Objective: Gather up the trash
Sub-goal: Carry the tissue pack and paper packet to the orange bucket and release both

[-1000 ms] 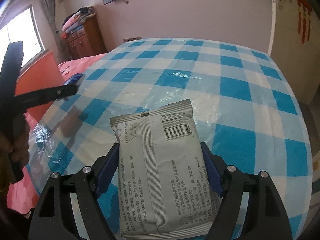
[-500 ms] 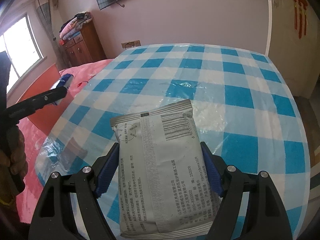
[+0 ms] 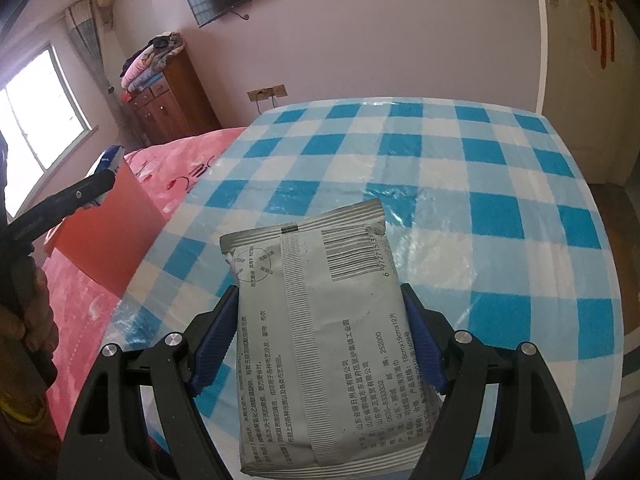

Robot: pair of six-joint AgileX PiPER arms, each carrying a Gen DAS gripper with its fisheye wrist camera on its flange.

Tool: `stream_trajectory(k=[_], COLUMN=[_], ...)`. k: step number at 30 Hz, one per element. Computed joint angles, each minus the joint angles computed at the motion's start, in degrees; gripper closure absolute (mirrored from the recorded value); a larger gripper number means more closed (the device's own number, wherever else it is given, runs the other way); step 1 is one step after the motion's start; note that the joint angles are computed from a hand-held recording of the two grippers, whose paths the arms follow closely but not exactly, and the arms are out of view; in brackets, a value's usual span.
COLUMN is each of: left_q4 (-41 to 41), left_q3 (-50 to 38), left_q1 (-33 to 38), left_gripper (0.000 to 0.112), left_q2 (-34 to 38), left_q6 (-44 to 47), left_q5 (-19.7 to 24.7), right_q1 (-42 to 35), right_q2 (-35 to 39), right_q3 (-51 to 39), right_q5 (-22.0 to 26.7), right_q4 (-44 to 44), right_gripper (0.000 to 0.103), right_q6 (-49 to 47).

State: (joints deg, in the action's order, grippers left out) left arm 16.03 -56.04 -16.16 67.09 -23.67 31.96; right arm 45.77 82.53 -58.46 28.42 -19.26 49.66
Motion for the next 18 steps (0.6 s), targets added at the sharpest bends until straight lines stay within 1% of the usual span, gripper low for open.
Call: stream_trajectory(k=[9,18], left_q4=[-7.2,-19.1], left_q3=[-1.6,-2.4], left_q1=[8.8,21.1], left_gripper=[0.049,0.049], left_q2=[-2.4,-3.8], left_q6=[10.0,23.9], left_q5=[1.0,1.4], right_q1=[0.5,2.5], right_q2=[4.8,11.9], right_q3=[-8.7,-21.5], right_q5=[1.5,5.2], right_q4=[8.0,13.2], right_gripper=[0.026,0.026], right_q6=[-8.0,-14.6])
